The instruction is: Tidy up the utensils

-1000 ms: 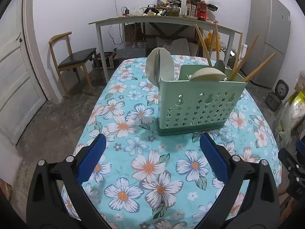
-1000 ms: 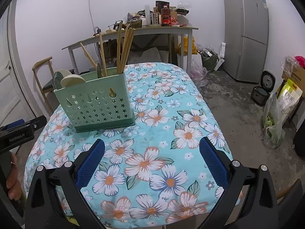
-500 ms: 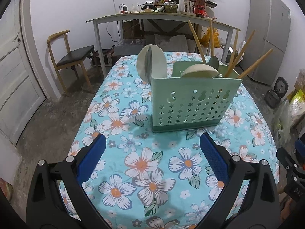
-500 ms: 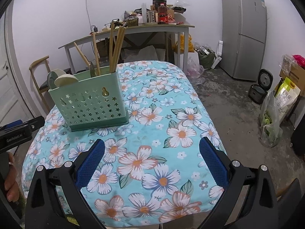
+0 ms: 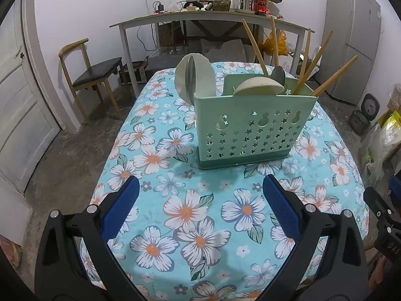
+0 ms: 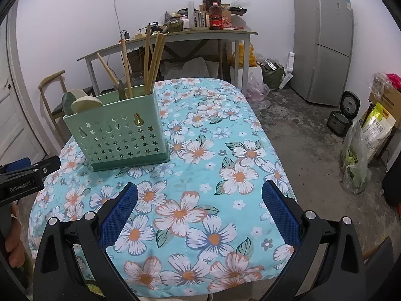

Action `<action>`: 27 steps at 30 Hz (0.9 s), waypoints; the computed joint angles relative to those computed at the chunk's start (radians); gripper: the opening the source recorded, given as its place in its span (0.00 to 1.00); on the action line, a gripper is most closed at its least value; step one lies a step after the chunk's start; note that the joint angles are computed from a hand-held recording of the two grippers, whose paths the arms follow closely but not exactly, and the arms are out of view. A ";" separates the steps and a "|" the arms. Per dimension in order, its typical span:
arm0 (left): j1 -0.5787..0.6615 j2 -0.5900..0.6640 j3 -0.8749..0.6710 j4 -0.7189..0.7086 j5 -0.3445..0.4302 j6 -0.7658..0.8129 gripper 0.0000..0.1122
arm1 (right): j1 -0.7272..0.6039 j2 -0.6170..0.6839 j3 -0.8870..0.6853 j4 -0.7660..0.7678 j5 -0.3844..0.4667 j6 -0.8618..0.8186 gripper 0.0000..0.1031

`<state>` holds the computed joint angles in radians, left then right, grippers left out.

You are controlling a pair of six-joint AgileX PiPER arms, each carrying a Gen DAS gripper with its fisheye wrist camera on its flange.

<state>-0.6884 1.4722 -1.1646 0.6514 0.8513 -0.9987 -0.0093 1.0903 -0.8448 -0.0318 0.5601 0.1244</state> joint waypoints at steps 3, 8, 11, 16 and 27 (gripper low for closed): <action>0.000 0.001 -0.004 0.006 0.004 0.001 0.85 | -0.002 0.008 -0.009 0.014 0.001 -0.014 0.94; -0.001 0.008 -0.010 0.021 0.010 -0.001 0.85 | -0.011 0.019 -0.017 0.044 0.007 -0.051 0.94; 0.002 0.008 -0.009 0.022 0.010 0.002 0.85 | -0.017 0.031 -0.027 0.066 0.018 -0.075 0.94; 0.017 0.009 -0.007 0.007 0.003 0.020 0.85 | -0.019 0.050 -0.041 0.084 0.030 -0.102 0.94; 0.043 0.001 0.006 0.013 0.023 0.027 0.85 | -0.017 0.081 -0.066 0.093 0.033 -0.130 0.94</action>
